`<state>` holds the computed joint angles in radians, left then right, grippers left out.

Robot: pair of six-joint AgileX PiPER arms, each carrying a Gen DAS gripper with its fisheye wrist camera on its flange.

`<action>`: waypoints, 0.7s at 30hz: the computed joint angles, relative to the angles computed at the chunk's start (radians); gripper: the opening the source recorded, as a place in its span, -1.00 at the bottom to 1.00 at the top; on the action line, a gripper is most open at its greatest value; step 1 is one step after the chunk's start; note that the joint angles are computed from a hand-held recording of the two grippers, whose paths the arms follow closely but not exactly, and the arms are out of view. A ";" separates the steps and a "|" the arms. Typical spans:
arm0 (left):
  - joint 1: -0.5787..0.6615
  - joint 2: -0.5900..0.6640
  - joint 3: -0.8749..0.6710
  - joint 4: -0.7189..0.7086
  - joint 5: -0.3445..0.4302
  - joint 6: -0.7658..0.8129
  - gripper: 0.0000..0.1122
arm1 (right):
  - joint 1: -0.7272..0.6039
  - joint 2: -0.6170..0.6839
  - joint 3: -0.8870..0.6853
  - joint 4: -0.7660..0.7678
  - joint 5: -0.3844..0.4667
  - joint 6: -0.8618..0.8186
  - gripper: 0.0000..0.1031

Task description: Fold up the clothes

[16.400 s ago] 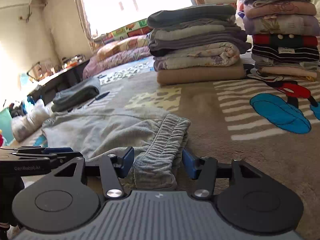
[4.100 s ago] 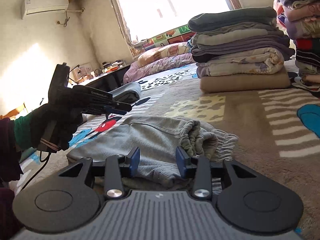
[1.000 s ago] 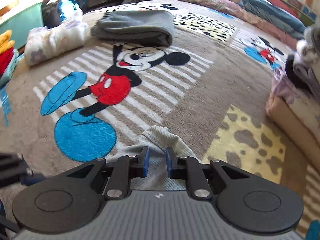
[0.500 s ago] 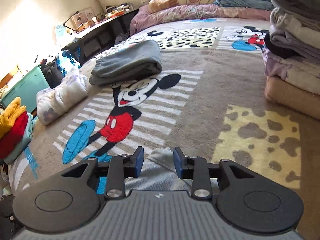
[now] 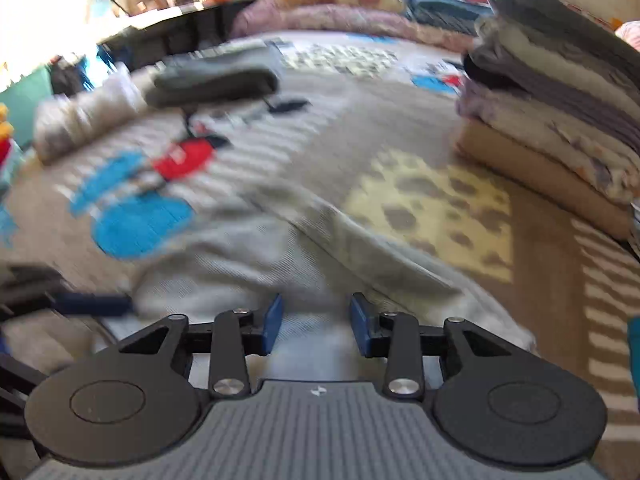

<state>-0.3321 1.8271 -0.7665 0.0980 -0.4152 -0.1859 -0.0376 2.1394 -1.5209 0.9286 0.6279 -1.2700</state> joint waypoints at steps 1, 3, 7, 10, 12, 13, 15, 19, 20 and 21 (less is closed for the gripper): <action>-0.006 0.002 0.011 -0.031 -0.022 0.035 -0.08 | -0.033 -0.003 0.011 0.084 0.025 -0.006 -0.32; -0.011 -0.012 0.051 -0.058 -0.086 0.062 -0.07 | -0.109 -0.049 0.084 0.284 0.107 -0.109 -0.22; -0.014 -0.042 0.119 -0.106 -0.194 0.074 -0.05 | -0.222 -0.190 0.327 0.581 0.145 -0.423 -0.06; 0.005 -0.060 0.138 -0.121 -0.201 -0.021 -0.05 | -0.312 -0.231 0.419 0.681 0.136 -0.498 -0.04; 0.027 -0.064 0.139 -0.102 -0.190 -0.115 -0.03 | -0.369 -0.220 0.446 0.728 0.155 -0.451 0.26; 0.032 -0.066 0.136 -0.112 -0.177 -0.138 -0.02 | -0.390 -0.203 0.450 0.748 0.167 -0.425 0.33; 0.043 -0.071 0.122 -0.097 -0.138 -0.214 0.01 | -0.388 -0.187 0.452 0.771 0.166 -0.418 0.37; 0.039 -0.059 0.093 -0.091 -0.067 -0.272 0.09 | -0.300 -0.165 0.408 0.761 0.043 -0.405 0.39; 0.026 -0.051 0.084 -0.140 -0.043 -0.228 0.09 | -0.275 -0.144 0.376 0.697 -0.028 -0.347 0.39; 0.022 -0.055 0.091 -0.149 -0.047 -0.217 0.09 | -0.269 -0.120 0.345 0.643 -0.059 -0.251 0.47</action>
